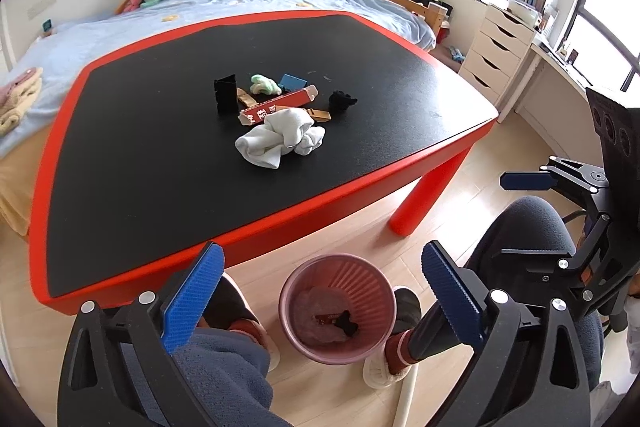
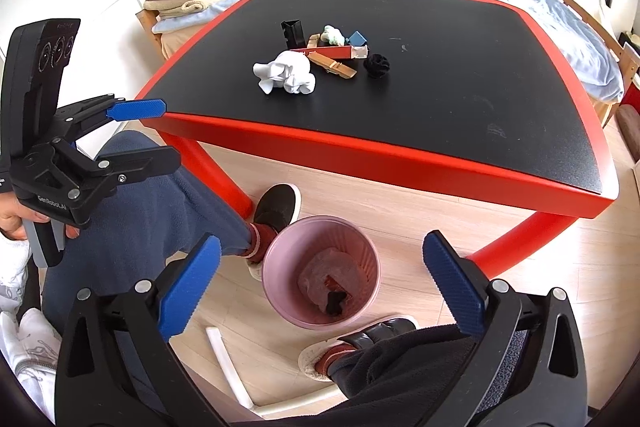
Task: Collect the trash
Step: 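Carry both items over the pink wastebasket and open both tools to drop them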
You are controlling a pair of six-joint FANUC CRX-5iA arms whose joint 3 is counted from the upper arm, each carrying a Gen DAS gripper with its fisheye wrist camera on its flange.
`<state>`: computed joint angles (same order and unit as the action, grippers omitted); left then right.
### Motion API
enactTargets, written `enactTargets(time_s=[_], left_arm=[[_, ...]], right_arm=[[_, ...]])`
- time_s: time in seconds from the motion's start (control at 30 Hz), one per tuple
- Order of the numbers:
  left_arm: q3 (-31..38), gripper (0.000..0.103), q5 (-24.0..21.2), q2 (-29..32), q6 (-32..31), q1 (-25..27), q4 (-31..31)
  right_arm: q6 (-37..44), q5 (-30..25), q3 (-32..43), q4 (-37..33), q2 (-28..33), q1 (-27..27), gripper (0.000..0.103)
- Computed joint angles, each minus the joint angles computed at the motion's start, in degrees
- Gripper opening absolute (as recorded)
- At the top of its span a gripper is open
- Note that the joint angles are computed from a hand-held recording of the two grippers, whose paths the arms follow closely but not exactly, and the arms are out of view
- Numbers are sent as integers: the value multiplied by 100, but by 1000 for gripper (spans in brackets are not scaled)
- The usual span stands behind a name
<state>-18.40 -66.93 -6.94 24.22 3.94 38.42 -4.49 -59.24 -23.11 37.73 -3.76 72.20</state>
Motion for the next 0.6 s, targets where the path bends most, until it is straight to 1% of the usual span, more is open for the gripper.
enactTargets(time_s=[0.6], left_arm=[[195,95,9,113,162,-39,-94]], right_arm=[[49,34,8,19,-37,-115,100]])
